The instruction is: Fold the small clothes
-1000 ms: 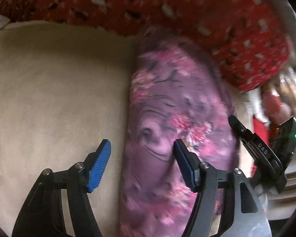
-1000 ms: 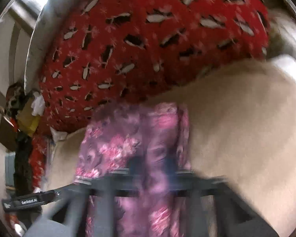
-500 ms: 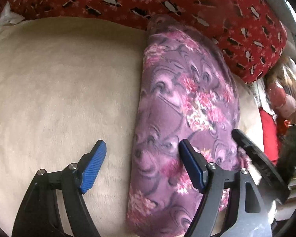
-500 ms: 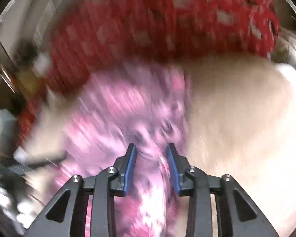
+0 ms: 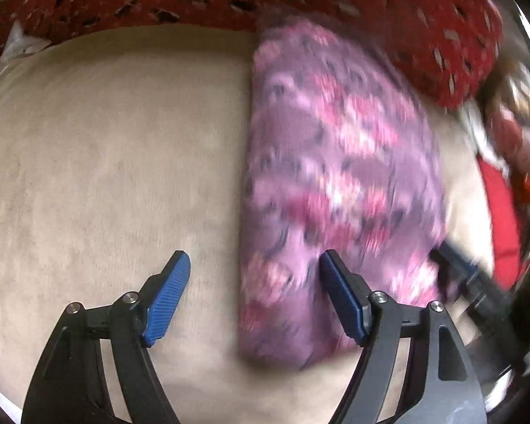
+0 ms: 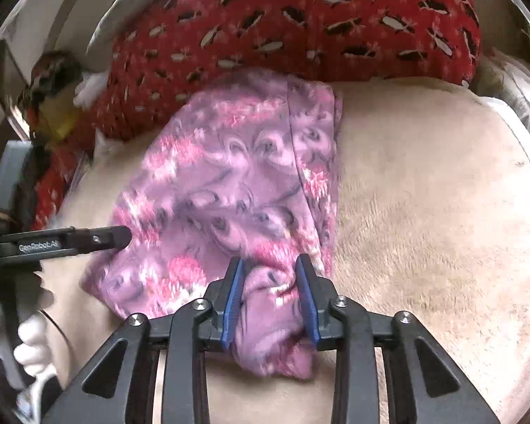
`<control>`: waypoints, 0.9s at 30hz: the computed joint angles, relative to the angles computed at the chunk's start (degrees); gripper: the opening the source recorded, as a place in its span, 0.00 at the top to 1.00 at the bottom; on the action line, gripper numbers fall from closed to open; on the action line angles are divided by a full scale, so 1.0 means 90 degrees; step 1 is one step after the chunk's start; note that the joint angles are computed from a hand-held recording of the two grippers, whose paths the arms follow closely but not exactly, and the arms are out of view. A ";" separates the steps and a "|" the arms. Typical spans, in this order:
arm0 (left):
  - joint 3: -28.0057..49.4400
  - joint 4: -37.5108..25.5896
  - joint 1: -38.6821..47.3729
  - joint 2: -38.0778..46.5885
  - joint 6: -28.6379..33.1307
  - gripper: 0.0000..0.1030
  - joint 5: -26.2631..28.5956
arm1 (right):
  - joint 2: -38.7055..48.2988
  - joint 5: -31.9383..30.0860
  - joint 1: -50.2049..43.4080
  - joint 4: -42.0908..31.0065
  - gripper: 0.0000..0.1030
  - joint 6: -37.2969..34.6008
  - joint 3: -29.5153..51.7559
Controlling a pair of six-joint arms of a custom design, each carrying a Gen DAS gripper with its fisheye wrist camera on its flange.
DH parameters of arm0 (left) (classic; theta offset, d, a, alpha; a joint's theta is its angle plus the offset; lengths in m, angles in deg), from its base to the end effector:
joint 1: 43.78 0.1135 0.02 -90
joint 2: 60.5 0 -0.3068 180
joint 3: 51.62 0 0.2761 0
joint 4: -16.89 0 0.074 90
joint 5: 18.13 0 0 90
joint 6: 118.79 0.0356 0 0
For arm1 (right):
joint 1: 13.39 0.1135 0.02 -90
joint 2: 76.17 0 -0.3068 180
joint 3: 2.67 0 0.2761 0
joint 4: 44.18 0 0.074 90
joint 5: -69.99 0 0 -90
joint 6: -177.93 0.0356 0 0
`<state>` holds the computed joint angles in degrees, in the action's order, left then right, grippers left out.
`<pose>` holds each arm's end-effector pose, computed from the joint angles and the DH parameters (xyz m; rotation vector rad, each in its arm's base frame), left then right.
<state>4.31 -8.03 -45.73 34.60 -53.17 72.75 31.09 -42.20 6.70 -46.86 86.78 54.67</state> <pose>0.3090 -0.0111 0.1461 -0.5205 2.6495 -0.1617 0.3276 0.1341 0.1103 -0.6218 2.4186 0.6208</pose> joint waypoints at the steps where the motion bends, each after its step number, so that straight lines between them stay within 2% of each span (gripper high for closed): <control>1: -0.0048 -0.0008 0.0042 -0.0043 0.0153 0.25 0.0065 | -0.0060 -0.0032 -0.0021 -0.0302 0.71 0.0014 0.0157; 3: 0.0008 -0.0104 0.0329 -0.0143 0.0301 0.26 0.0463 | -0.0192 -0.0361 -0.0207 -0.0452 0.70 0.0226 0.0411; 4: 0.0105 -0.0151 0.0496 -0.0156 0.0290 0.26 0.0620 | -0.0188 -0.0427 -0.0276 -0.0309 0.65 0.0415 0.0496; 5: 0.0228 -0.0184 0.0653 -0.0134 0.0277 0.26 0.0761 | -0.0154 -0.0491 -0.0386 -0.0230 0.65 0.0725 0.0684; 7: 0.0771 -0.0398 0.0991 0.0116 0.0224 0.26 0.1091 | 0.0084 -0.0718 -0.0553 -0.0241 0.64 0.1228 0.1145; 9: 0.1354 -0.0575 0.1171 0.0455 0.0163 0.26 0.1329 | 0.0454 -0.0630 -0.0496 -0.0428 0.64 0.1511 0.1777; 12: 0.2355 -0.0847 0.1143 0.1066 0.0121 0.26 0.1208 | 0.1189 -0.0523 -0.0251 -0.0754 0.64 0.1657 0.2837; 14: 0.2810 -0.0890 0.1082 0.1433 0.0138 0.26 0.1101 | 0.1556 -0.0556 -0.0091 -0.0729 0.64 0.1755 0.3272; 16: 0.3318 -0.1026 0.0977 0.1939 0.0047 0.26 0.0945 | 0.1957 -0.0312 0.0044 -0.0899 0.64 0.1775 0.3754; 19: 0.3854 -0.1322 0.0943 0.2658 -0.0031 0.23 0.1084 | 0.2882 0.0460 0.0175 -0.2251 0.71 0.1644 0.4970; 22: 0.3671 -0.1167 0.1131 0.2566 -0.0085 0.21 0.1588 | 0.2776 0.0297 0.0064 -0.2328 0.73 0.1838 0.4985; 25: 0.3090 -0.1063 0.1452 0.2170 0.0057 0.21 0.2382 | 0.2232 -0.0117 -0.0137 -0.2018 0.63 0.1682 0.4258; 26: 0.2828 -0.0945 0.1543 0.2029 0.0089 0.22 0.2619 | 0.2163 -0.0422 -0.0244 -0.2080 0.55 0.1592 0.4154; 27: 0.2524 -0.0848 0.1629 0.1895 0.0158 0.21 0.2884 | 0.2060 -0.0720 -0.0363 -0.2058 0.51 0.1516 0.3933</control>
<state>27.03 -15.66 -31.07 51.66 -51.75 98.70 49.63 -48.67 3.43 -65.39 100.43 90.06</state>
